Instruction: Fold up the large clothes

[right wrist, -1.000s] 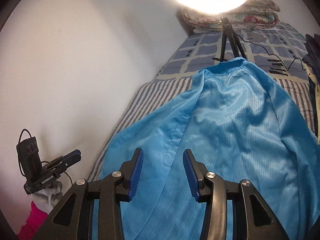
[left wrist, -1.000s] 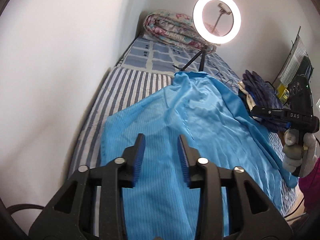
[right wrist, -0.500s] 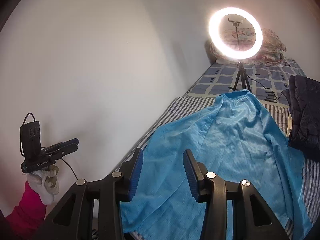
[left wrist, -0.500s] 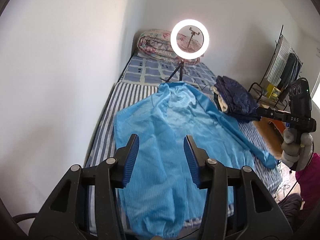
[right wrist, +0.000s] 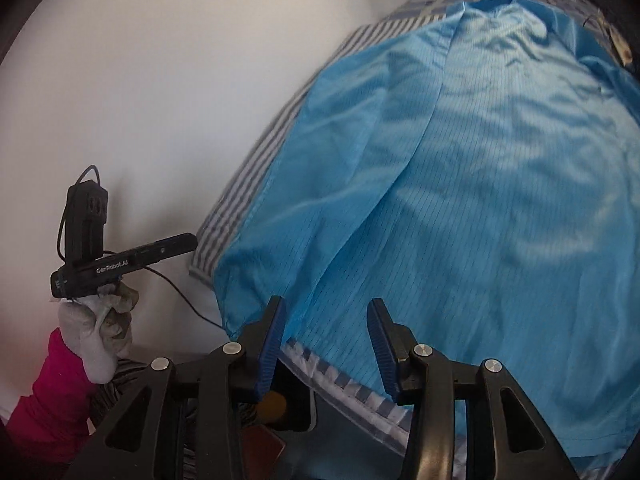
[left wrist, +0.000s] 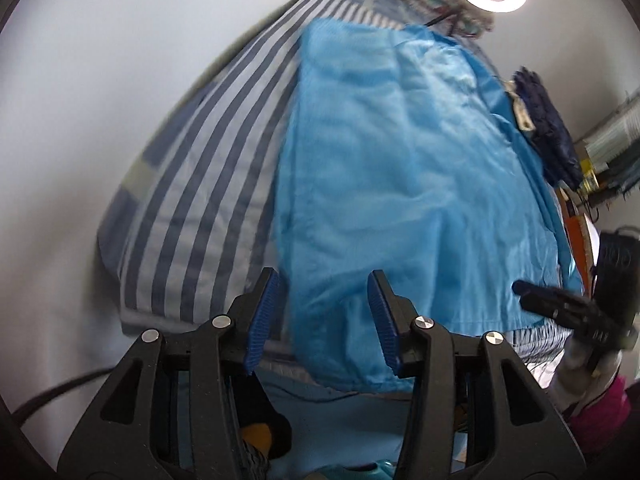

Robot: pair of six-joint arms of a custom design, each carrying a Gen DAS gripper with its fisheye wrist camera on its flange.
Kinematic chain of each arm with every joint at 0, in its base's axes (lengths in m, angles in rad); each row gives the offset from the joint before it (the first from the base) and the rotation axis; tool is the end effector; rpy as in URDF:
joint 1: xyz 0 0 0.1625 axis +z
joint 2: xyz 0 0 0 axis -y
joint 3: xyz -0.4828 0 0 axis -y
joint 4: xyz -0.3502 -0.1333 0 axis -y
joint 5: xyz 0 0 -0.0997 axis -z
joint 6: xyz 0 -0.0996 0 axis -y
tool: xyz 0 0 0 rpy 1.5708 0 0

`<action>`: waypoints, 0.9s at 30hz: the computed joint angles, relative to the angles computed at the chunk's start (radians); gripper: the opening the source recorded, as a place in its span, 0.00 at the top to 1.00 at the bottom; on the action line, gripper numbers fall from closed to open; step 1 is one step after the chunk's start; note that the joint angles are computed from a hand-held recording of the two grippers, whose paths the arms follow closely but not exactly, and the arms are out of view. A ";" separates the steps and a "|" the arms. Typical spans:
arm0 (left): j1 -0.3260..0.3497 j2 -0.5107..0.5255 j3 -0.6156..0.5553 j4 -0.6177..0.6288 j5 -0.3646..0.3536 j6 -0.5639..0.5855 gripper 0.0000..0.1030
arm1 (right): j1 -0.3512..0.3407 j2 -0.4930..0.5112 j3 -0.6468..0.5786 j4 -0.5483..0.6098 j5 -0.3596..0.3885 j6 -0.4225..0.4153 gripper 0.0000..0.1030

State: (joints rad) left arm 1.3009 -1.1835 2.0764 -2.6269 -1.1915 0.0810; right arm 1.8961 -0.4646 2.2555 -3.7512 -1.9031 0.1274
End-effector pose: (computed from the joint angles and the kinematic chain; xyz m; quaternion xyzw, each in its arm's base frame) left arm 0.0266 -0.5421 0.2617 0.1557 0.9665 -0.0974 0.1795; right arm 0.2499 -0.4256 -0.0122 0.0637 -0.9660 0.2224 0.1153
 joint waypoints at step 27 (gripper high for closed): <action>0.054 0.028 -0.020 0.015 -0.023 -0.017 0.82 | -0.047 0.115 -0.055 0.009 0.132 -0.055 0.70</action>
